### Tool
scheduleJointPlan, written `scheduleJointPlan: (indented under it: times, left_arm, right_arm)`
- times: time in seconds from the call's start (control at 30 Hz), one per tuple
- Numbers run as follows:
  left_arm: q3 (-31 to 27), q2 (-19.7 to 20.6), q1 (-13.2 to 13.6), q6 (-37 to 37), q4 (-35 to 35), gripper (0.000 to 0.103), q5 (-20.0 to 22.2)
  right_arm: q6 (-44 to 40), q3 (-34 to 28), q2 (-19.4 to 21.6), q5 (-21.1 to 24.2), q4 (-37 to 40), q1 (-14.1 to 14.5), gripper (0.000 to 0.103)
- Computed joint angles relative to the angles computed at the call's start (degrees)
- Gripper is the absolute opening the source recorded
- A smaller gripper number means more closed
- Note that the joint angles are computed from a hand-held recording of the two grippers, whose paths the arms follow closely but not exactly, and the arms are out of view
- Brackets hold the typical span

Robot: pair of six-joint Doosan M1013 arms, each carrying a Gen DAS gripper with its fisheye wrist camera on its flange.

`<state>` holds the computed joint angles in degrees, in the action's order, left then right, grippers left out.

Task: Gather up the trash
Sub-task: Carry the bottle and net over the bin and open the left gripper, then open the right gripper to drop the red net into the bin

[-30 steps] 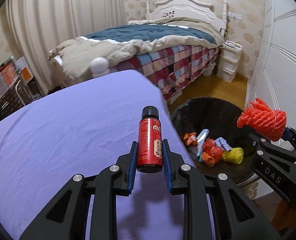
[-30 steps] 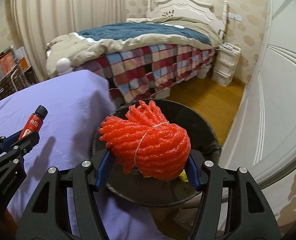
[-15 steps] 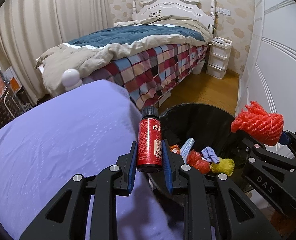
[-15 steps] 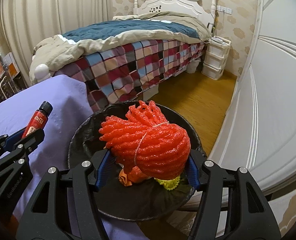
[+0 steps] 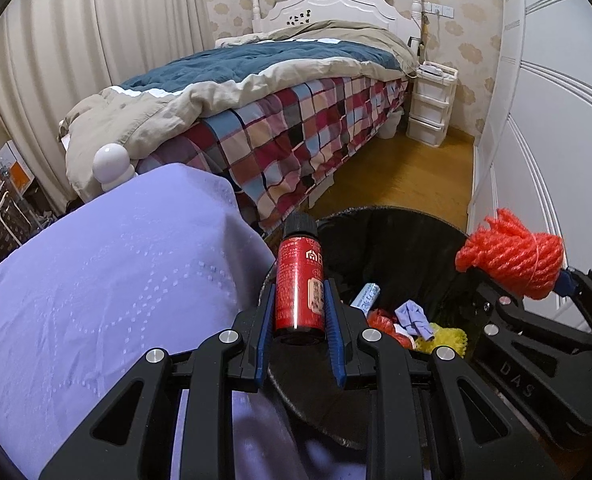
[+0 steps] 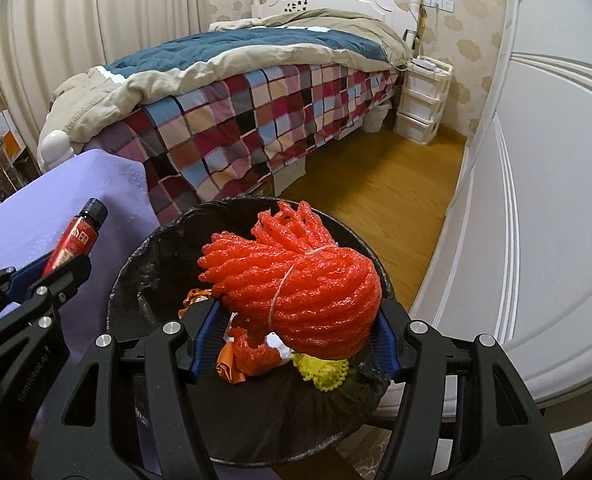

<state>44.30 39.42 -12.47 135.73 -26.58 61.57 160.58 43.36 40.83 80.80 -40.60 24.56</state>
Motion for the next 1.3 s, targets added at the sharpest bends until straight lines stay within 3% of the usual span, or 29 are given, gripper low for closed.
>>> scheduleJointPlan:
  times: [0.17, 0.27, 0.4, 0.63, 0.73, 0.83, 1.3]
  left_arm:
    - [-0.6, 0.3, -0.2, -0.2, 0.1, 0.025, 0.2]
    - [-0.3, 0.2, -0.4, 0.0, 0.3, 0.033, -0.2]
    - [-0.4, 0.3, -0.5, 0.1, 0.3, 0.036, -0.2]
    - [0.5, -0.3, -0.4, -0.1, -0.4, 0.057, -1.7]
    - [0.9, -0.5, -0.4, 0.1, -0.7, 0.061, -2.2]
    - [1.4, -0.9, -0.2, 0.1, -1.2, 0.069, -2.8]
    - [0.5, -0.4, 0.0, -0.8, -1.1, 0.071, -2.3]
  right_arm:
    - [-0.3, -0.2, 0.3, 0.2, 0.3, -0.3, 0.061]
    - [-0.1, 0.0, 0.1, 0.1, 0.5, -0.4, 0.061]
    - [0.0, 0.2, 0.1, 0.1, 0.8, -0.5, 0.061]
    - [0.1, 0.2, 0.1, 0.1, 0.8, -0.5, 0.061]
    - [0.1, 0.3, 0.1, 0.0, 0.8, -0.5, 0.062]
    - [0.2, 0.3, 0.1, 0.0, 0.9, -0.5, 0.068]
    - [0.5, 0.7, -0.2, 0.3, 0.6, -0.6, 0.073]
